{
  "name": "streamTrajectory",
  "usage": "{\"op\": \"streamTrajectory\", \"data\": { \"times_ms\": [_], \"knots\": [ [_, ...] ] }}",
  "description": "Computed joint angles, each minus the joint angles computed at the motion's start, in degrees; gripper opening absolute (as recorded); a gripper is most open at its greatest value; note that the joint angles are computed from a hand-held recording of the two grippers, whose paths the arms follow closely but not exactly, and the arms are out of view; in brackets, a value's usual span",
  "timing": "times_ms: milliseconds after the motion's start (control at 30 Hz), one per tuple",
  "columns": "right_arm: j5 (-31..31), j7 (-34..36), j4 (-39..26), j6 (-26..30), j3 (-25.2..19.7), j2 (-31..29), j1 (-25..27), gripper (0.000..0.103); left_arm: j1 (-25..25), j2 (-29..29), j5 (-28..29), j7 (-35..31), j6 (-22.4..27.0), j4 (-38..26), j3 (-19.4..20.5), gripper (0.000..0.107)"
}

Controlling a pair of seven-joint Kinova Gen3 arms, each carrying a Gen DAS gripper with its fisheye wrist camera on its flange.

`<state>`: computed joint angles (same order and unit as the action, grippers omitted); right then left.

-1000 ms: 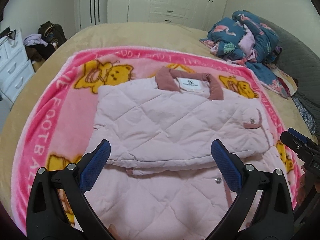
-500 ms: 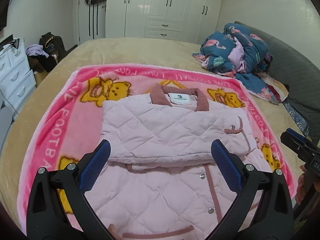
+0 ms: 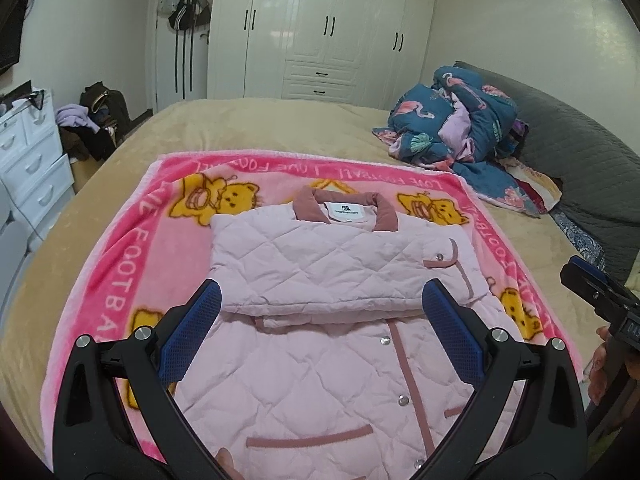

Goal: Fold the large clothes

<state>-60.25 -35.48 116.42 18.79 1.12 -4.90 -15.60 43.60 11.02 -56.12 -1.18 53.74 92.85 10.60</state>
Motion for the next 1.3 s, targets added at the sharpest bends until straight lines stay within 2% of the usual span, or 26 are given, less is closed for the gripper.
{"op": "streamTrajectory", "data": {
  "times_ms": [533,867,933,1033,1300],
  "knots": [
    [-0.3,3.3,7.8,-1.7,5.4,-6.3,-5.5,0.099,3.5,-1.4,-3.0,7.7,3.5,5.7,3.0,0.095],
    [-1.2,6.3,15.4,-7.0,13.5,-9.1,-14.9,0.099,6.6,0.1,-4.7,15.1,5.5,10.4,4.4,0.095],
    [-1.2,7.1,16.7,-7.3,16.7,-9.4,-17.8,0.099,6.9,0.3,-4.5,16.4,5.0,11.5,4.4,0.095],
    [0.2,6.6,18.5,-9.0,19.4,-9.6,-20.8,0.099,7.3,0.4,-4.4,18.0,4.4,13.1,4.4,0.095],
    [5.4,2.5,22.2,-10.8,25.3,-10.2,-24.7,0.099,7.7,0.0,-3.4,21.7,4.1,16.7,4.6,0.095]
  ]
}}
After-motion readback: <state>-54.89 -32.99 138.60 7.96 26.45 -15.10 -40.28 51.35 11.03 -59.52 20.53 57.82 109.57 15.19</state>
